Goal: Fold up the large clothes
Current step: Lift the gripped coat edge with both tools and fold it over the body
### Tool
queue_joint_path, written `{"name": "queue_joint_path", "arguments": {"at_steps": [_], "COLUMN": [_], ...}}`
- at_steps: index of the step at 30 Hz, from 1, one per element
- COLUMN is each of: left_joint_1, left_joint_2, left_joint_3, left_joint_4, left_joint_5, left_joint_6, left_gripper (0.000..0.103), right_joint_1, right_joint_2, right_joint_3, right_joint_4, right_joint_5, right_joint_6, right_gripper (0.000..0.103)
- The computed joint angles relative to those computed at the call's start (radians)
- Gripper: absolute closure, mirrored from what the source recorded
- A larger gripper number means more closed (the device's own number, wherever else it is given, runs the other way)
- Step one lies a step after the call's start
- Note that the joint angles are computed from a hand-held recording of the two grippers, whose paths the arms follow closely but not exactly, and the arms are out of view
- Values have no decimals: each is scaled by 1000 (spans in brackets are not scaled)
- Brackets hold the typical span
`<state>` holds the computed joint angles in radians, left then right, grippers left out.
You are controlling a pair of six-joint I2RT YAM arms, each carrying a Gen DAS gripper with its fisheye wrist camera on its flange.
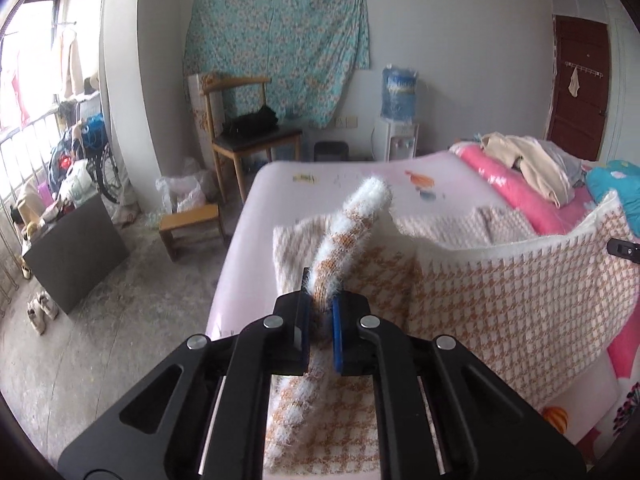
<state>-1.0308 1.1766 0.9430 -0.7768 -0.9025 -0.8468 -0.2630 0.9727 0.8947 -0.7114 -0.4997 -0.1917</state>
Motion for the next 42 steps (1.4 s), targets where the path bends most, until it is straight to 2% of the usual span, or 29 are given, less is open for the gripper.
{"name": "queue_joint_path", "arguments": {"at_steps": [4,6,9,11,13,16,19,21,23,25,28,30,32,37,39,42], "left_joint_1": [171,285,455,551,631,718,791,827,870,918,947,940,923,870,859,844], "left_joint_2": [4,47,182,313,456,683,846,856,813,765,701,657,641,701,722,750], "left_joint_3": [42,79,176,268,368,541,666,647,578,504,440,407,408,490,511,534], "left_joint_4": [177,274,365,378,362,279,189,210,273,335,395,443,444,376,372,369], "left_joint_5": [76,152,300,399,505,633,763,831,906,982,975,985,983,992,1011,1033], "left_joint_6": [248,367,478,514,526,522,483,443,398,346,308,327,359,403,409,424], "left_gripper": [96,96,96,95,95,94,86,78,65,63,65,65,65,65,65,65], "right_joint_1": [65,103,146,160,173,173,129,71,26,5,7,22,40,115,143,231], "right_joint_2": [150,249,488,642,819,1076,1314,1430,1491,1500,1473,1447,1421,1403,1350,1242], "right_joint_3": [131,206,386,506,649,859,1089,1200,1259,1272,1283,1279,1276,1297,1234,1091], "right_joint_4": [113,175,230,219,184,82,-101,-192,-241,-267,-286,-277,-268,-268,-220,-95], "right_joint_5": [15,37,56,55,61,50,-80,-253,-390,-428,-383,-332,-261,63,166,452], "right_joint_6": [43,63,91,105,136,171,222,273,301,301,285,283,269,186,146,-14], "right_gripper": [95,95,95,95,95,94,91,86,81,74,70,70,69,54,50,38]}}
